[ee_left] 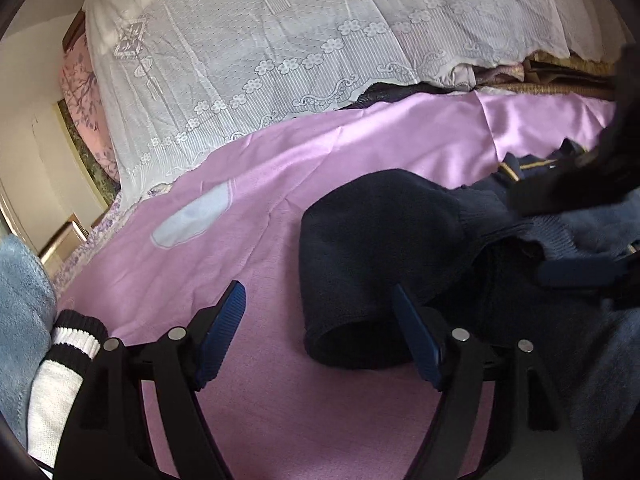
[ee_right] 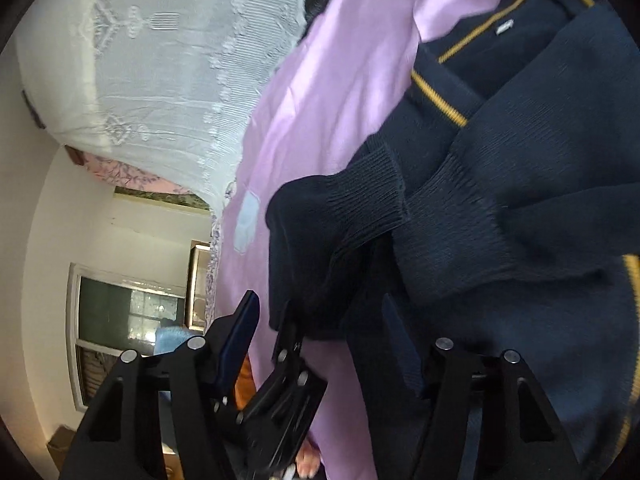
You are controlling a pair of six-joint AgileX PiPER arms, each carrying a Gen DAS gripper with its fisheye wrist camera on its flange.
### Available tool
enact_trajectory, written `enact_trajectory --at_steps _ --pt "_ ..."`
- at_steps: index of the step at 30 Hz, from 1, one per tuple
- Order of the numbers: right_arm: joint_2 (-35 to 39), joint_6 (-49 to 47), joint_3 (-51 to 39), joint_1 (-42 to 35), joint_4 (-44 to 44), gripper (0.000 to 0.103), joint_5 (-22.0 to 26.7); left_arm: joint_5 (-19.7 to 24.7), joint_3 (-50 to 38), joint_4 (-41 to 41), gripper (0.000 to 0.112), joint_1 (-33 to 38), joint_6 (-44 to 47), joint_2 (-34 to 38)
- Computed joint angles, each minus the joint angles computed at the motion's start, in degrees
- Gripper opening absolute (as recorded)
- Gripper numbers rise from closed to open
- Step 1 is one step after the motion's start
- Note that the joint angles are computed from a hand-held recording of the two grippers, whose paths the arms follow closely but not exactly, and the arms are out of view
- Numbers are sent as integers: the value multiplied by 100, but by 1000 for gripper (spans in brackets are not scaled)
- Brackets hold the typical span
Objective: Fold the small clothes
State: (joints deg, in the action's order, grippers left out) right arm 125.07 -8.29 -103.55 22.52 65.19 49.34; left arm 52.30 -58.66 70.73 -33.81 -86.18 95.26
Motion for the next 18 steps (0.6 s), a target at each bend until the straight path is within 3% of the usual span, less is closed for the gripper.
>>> enact_trajectory --at_steps 7,8,10,11,15,18 --pt "780 1376 -1233 343 -806 60 -478 -474 63 -503 76 380 238 -247" --pt "858 1568 -1396 388 -994 56 -504 -560 115 -509 76 421 188 -314" --pt "898 1976 -1605 523 -1672 31 -630 -623 189 -438 77 446 53 -384" --pt "887 2020 -1620 571 -1880 8 -697 -599 189 -418 79 444 29 -368" --pt "150 1119 -583 589 -1831 7 -1489 -665 289 -329 81 409 -109 -441" --pt "-507 325 109 457 -1768 7 -1820 -728 505 23 85 271 -520 -675"
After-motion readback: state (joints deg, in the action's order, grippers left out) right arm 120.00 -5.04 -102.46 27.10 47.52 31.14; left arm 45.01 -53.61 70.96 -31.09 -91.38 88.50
